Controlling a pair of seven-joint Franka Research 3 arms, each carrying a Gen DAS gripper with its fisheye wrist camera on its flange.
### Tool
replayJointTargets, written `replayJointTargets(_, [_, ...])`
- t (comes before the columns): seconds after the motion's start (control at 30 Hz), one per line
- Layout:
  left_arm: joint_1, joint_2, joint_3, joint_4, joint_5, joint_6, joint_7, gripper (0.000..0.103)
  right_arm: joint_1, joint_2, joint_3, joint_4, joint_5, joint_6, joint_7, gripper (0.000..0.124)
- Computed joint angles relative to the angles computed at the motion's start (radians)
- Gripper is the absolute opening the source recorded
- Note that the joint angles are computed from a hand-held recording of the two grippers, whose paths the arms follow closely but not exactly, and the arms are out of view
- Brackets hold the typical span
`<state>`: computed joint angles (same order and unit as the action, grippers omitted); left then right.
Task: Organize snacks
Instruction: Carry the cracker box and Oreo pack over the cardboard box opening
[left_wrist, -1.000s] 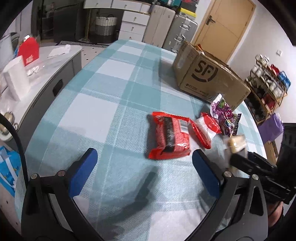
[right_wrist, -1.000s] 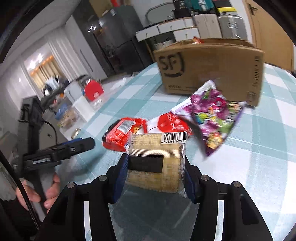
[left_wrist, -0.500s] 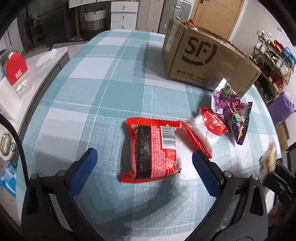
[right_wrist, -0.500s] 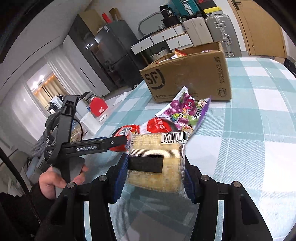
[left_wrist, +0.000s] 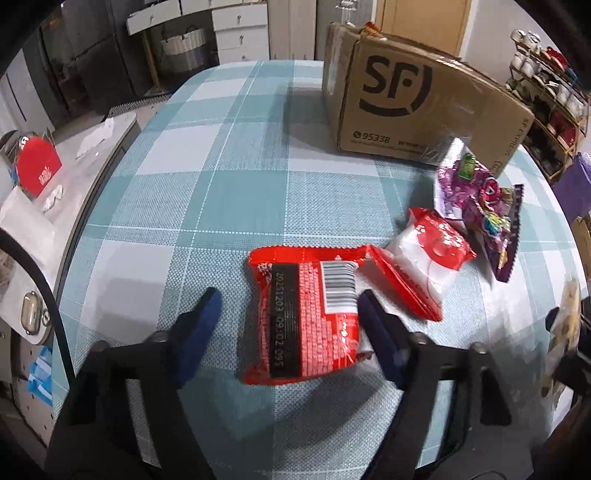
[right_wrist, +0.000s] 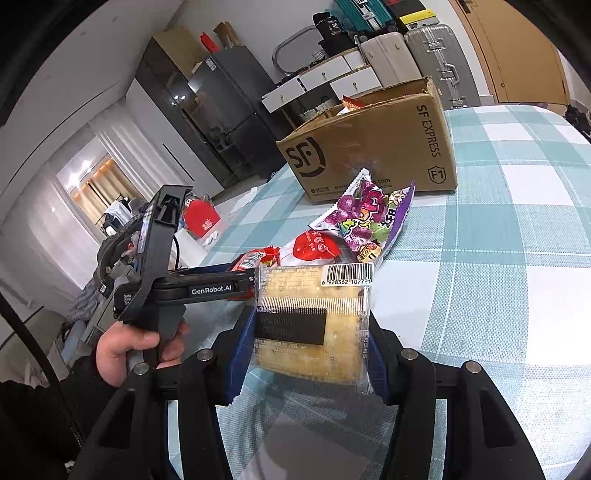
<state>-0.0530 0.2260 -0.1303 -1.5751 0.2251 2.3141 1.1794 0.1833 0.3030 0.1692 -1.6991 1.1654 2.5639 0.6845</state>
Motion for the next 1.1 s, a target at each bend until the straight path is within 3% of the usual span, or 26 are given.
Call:
replayJointTargets(0.03, [0.003, -0.007, -0.003, -0.011, -0.008, 0.012, 0.011, 0.046, -0.001, -0.001, 0.000, 0.000, 0.000, -0.003, 0.001, 0.054])
replayJointTargets(0.07, [0.006, -0.015, -0.005, -0.021, -0.016, 0.024, 0.022, 0.042, -0.001, -0.002, 0.000, 0.000, 0.000, -0.005, 0.003, 0.054])
replayJointTargets(0.23, [0.036, -0.052, -0.013, -0.067, -0.123, 0.049, 0.087, 0.042, 0.005, -0.018, 0.003, -0.007, 0.009, 0.005, -0.009, 0.054])
replayJointTargets(0.63, [0.037, -0.180, -0.001, -0.137, -0.191, 0.098, 0.142, 0.042, 0.013, -0.051, -0.008, 0.010, 0.024, 0.005, -0.024, 0.054])
replayJointTargets(0.9, [0.023, -0.110, -0.010, 0.061, -0.242, 0.022, 0.195, 0.042, -0.003, -0.069, -0.014, 0.085, 0.109, -0.046, -0.075, 0.054])
replayJointTargets(1.1, [0.012, 0.025, -0.028, 0.315, -0.241, -0.042, 0.193, 0.042, -0.001, -0.028, -0.018, 0.214, 0.074, -0.045, -0.032, 0.054])
